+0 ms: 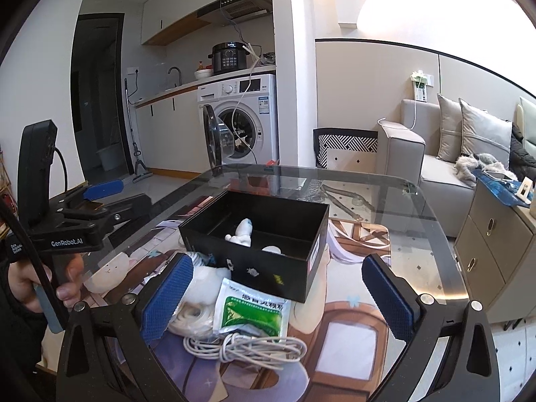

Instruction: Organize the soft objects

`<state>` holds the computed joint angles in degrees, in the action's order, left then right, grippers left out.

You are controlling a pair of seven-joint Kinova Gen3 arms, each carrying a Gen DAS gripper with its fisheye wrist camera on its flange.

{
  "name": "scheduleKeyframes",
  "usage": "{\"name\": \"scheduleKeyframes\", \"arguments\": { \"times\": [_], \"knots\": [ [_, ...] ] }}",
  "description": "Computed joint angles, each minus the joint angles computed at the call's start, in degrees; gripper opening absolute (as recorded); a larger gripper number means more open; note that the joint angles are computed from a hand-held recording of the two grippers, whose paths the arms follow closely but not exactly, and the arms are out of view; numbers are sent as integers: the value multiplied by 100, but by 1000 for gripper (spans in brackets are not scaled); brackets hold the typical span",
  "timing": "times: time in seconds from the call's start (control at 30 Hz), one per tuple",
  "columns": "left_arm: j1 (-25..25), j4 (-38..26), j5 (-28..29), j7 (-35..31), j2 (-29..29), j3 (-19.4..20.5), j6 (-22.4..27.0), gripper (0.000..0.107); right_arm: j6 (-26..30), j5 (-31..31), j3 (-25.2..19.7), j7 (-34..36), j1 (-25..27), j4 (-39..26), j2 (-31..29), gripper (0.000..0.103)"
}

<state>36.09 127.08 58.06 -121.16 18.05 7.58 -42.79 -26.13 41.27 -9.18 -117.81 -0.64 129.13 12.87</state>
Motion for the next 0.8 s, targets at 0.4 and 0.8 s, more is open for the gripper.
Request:
{"name": "scheduleKeyframes", "arguments": {
  "times": [0.4,0.8],
  "knots": [
    [25,425,-208,550,26,59,-105,103,102,-172,1,71,-97,235,-17,102],
    [162,528,-307,824,205,-48,-19,103,397,-423,-173,218,-141,212,191,102]
  ]
}}
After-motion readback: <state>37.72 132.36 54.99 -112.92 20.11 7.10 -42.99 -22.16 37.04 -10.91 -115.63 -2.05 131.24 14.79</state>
